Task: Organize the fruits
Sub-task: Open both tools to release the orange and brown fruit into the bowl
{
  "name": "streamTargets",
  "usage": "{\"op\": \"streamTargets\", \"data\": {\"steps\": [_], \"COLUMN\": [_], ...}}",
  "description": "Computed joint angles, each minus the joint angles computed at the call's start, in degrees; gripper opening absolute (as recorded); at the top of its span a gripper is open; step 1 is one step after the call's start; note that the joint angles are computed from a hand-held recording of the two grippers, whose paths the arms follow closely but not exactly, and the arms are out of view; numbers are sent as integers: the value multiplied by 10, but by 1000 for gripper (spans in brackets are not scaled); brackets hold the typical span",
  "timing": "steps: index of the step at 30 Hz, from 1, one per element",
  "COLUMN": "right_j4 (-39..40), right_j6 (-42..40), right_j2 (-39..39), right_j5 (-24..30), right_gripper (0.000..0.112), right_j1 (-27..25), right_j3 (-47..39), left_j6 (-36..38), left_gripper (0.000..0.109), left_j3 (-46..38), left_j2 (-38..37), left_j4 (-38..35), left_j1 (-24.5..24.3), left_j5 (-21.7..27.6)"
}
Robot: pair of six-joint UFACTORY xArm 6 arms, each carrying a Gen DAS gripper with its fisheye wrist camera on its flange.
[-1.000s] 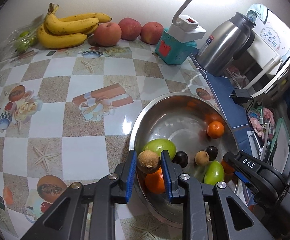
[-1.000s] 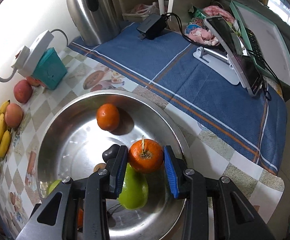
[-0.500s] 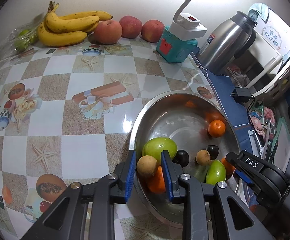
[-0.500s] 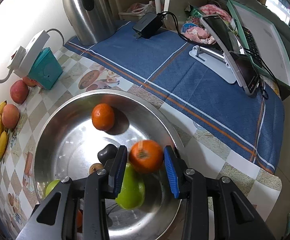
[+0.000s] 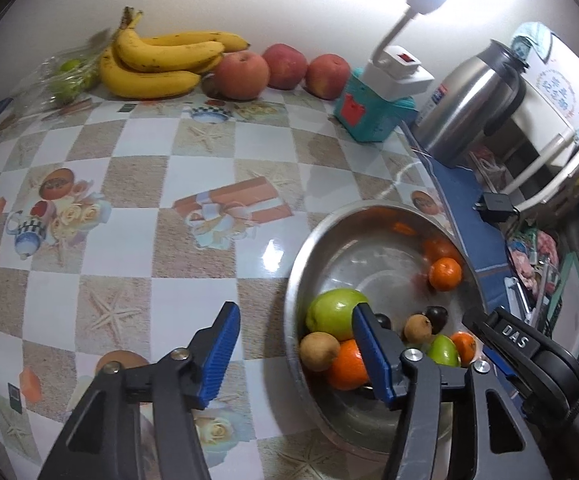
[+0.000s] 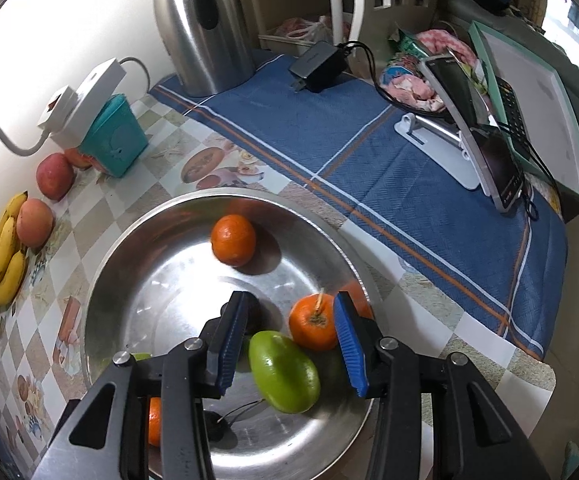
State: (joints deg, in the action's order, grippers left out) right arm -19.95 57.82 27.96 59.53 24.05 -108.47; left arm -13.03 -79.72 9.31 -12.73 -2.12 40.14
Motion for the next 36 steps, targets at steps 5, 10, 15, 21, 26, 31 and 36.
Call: {"op": "streamTargets", "data": {"steps": [5,10,15,21,26,31,36], "right_j4": [10,18,18,34,34,29,29], "right_j6": [-18,-34,-41,-57,-77,-89,-102], "right_j2": [5,14,13,5,8,9,15], "right_j5": [-5,-2,-4,-32,-34,-35,-32], "right_gripper": [68,74,77,97,97,97,97], "right_j1": [3,6,8,8,15,22,28], "right_j3": [-8,-19,-17,3,0,-2,-10], "left_j6": [-48,-95,-136,-175,-184,-208,-235], "left_gripper": [90,103,103,103,103,103,103], "left_j3": [2,4,6,8,10,4,13], "left_j2": [0,1,1,2,5,7,-3], "left_j4": [36,79,111,176,196,240,273], "left_j1": [7,11,19,22,30,35,45], "left_j5": [4,9,19,35,50,79,82]}}
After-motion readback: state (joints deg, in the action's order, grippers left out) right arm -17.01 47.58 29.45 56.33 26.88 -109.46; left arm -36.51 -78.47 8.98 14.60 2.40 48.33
